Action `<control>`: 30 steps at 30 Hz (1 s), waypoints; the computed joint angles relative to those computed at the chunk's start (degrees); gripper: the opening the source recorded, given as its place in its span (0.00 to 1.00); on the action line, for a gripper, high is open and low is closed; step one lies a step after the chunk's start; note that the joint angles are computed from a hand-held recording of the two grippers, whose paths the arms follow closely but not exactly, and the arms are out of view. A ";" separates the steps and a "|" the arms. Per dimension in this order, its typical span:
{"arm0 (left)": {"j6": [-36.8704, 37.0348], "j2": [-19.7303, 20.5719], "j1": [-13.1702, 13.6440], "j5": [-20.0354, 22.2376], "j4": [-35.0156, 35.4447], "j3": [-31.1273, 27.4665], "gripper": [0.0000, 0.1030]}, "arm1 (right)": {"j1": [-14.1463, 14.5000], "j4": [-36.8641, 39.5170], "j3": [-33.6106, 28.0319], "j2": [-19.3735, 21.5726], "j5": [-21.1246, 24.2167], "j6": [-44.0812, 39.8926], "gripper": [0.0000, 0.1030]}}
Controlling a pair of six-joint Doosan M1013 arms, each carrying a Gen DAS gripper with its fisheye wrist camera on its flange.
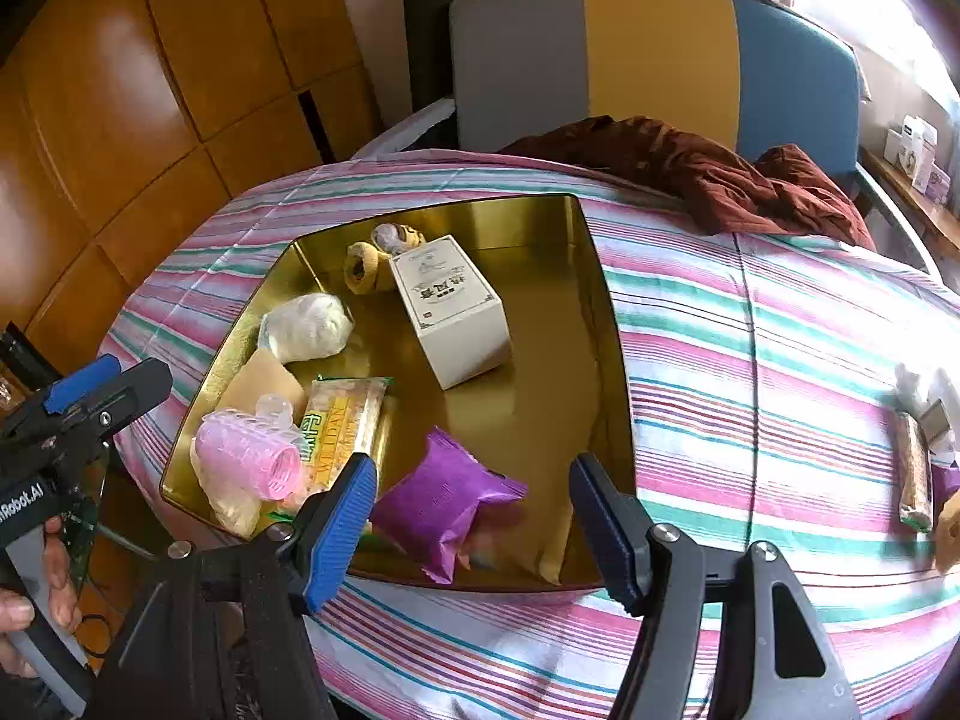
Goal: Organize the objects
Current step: 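Withdraw both open grippers from the tray back toward the remaining items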
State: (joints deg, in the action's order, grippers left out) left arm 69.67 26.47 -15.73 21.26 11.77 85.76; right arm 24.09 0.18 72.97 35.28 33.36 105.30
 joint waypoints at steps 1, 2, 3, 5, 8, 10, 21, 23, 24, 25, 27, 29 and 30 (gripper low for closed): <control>-0.62 -0.06 -0.22 -0.08 1.16 0.08 0.86 | -0.03 -0.26 0.21 -0.14 -0.29 0.36 0.66; -1.07 -0.12 -0.48 -0.20 2.34 0.15 0.86 | -0.06 -0.49 0.43 -0.27 -0.57 0.66 0.66; -1.39 -0.20 -0.67 -0.37 3.15 0.25 0.86 | -0.10 -0.68 0.58 -0.38 -0.82 0.91 0.66; -1.66 -0.23 -0.98 -0.49 4.20 0.28 0.87 | -0.19 -1.08 0.95 -0.63 -1.29 1.43 0.66; -0.52 -0.25 -1.39 -0.59 4.09 0.26 0.87 | -0.32 -1.91 1.64 -1.04 -2.00 2.52 0.66; 0.55 -0.24 -1.70 -0.57 3.73 0.23 0.87 | -0.46 -2.48 2.13 -1.31 -2.37 3.34 0.66; 4.85 -0.10 -3.63 -0.09 3.48 0.04 0.88 | -1.12 -5.80 4.13 -2.25 -3.49 8.18 0.66; 4.80 -0.14 -3.93 -0.17 4.19 0.08 0.88 | -1.34 -6.38 4.50 -2.41 -3.50 9.21 0.66; 4.82 -0.16 -4.09 -0.32 4.63 0.10 0.89 | -1.44 -6.62 4.62 -2.46 -3.46 9.72 0.66; 4.75 -0.18 -4.21 -0.49 5.08 0.12 0.89 | -1.57 -6.85 4.81 -2.55 -3.44 10.23 0.66; 4.39 -0.27 -4.53 -0.94 6.37 0.25 0.90 | -1.83 -7.55 5.25 -2.76 -3.32 11.45 0.66; 4.16 -0.32 -4.82 -1.37 7.53 0.31 0.90 | -2.08 -8.20 5.68 -2.99 -3.30 12.61 0.66; 4.21 -0.35 -4.99 -1.55 7.95 0.34 0.90 | -2.22 -8.39 5.88 -3.09 -3.22 13.03 0.66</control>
State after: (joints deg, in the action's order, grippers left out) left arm 73.88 26.12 -20.72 19.71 19.73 86.11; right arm 21.87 -8.21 78.85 32.19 30.14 118.33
